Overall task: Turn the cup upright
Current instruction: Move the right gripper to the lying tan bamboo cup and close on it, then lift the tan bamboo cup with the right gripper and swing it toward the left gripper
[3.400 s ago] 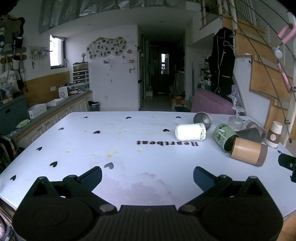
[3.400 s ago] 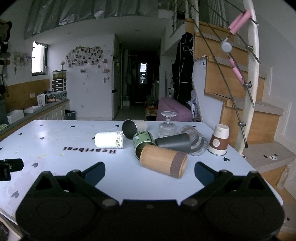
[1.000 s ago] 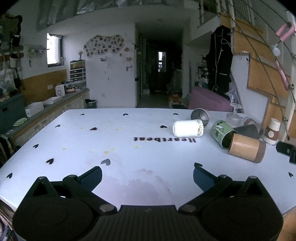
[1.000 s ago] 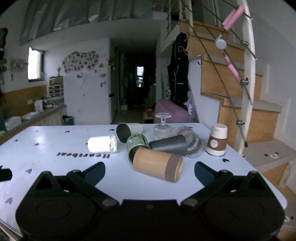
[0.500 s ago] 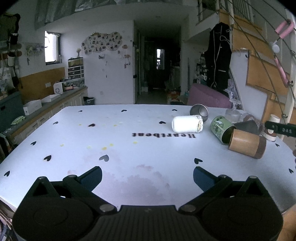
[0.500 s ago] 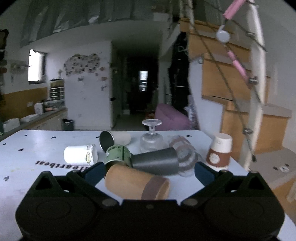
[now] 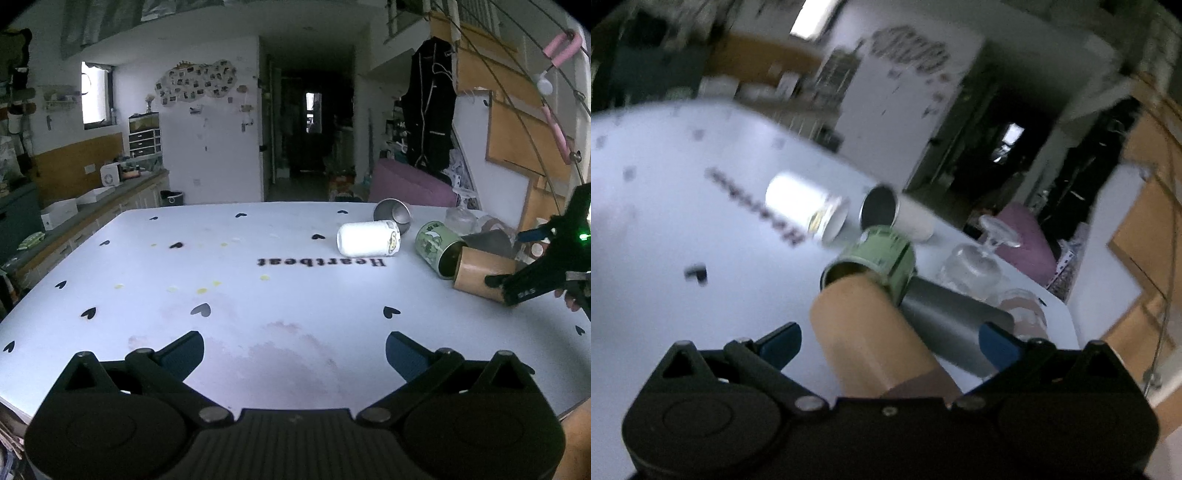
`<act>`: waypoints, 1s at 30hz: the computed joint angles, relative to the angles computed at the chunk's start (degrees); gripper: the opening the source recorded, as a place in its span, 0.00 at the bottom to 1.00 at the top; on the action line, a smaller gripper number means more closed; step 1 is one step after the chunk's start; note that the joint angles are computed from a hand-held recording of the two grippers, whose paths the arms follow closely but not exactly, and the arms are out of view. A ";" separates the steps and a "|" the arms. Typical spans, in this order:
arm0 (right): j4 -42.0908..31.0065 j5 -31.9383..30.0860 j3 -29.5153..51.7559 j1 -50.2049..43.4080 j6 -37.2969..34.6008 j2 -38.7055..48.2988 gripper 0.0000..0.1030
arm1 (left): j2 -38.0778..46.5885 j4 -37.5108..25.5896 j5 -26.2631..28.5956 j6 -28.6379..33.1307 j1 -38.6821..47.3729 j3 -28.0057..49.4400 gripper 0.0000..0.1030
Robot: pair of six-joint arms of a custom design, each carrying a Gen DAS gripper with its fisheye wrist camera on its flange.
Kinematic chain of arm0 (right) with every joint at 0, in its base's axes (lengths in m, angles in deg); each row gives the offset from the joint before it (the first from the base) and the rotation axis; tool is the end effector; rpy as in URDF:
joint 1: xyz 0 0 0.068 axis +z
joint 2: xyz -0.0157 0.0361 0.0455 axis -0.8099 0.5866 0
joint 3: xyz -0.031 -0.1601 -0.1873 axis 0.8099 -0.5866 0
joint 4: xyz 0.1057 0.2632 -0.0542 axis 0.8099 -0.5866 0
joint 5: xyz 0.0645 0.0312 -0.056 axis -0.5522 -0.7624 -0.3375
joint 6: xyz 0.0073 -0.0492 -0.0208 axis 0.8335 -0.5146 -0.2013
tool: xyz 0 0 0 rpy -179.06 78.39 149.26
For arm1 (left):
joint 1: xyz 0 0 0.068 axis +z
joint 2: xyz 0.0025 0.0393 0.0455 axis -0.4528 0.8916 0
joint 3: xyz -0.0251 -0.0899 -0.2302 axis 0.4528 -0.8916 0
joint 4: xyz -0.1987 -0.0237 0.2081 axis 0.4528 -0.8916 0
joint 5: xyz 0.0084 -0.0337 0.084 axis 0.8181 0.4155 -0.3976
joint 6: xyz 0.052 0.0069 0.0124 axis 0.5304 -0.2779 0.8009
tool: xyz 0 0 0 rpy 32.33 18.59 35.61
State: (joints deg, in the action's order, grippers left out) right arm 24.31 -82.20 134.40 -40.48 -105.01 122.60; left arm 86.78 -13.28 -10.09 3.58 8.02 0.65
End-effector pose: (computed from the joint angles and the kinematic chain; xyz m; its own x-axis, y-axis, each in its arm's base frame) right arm 0.3035 0.0763 0.2807 -0.2726 -0.6594 -0.7006 -0.5590 0.7012 -0.4425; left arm 0.0657 0.0318 0.3068 -0.5042 -0.0926 -0.8586 -0.2074 0.9781 0.0162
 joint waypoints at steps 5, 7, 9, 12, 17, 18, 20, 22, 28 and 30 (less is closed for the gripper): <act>-1.93 5.68 3.19 2.11 -2.26 6.46 1.00 | 0.02 0.35 -1.68 -1.03 -1.50 -0.20 1.00; -1.42 8.14 3.22 2.98 -4.09 7.65 0.96 | 0.23 0.44 -1.59 -1.00 -1.24 -0.25 1.00; -0.93 11.45 3.19 3.93 -6.26 8.75 0.86 | 0.41 0.16 0.20 0.12 0.91 -0.24 1.00; 0.40 16.30 1.67 5.86 -9.60 8.20 0.78 | 0.63 0.00 1.12 0.73 1.92 -0.12 1.00; -3.48 15.50 -0.41 6.61 -12.18 3.63 0.76 | 1.25 -0.38 2.86 1.86 3.76 0.20 1.00; -4.59 14.68 -1.07 6.73 -12.88 2.17 0.76 | 1.36 -0.39 3.15 2.01 4.03 0.18 1.00; -6.61 13.10 -3.34 7.59 -14.18 -1.75 0.76 | 1.93 -0.65 3.99 2.53 4.85 0.46 1.00; -8.24 12.39 -5.55 9.83 -14.90 -5.44 0.76 | 2.24 -0.64 3.72 2.27 4.22 0.46 1.00; -12.94 7.66 -8.71 18.35 -14.37 -13.01 0.75 | 3.16 0.00 1.53 0.51 1.20 0.16 1.00; -13.04 7.63 -9.41 21.91 -14.12 -14.62 0.74 | 3.69 0.32 1.05 0.15 0.73 0.23 1.00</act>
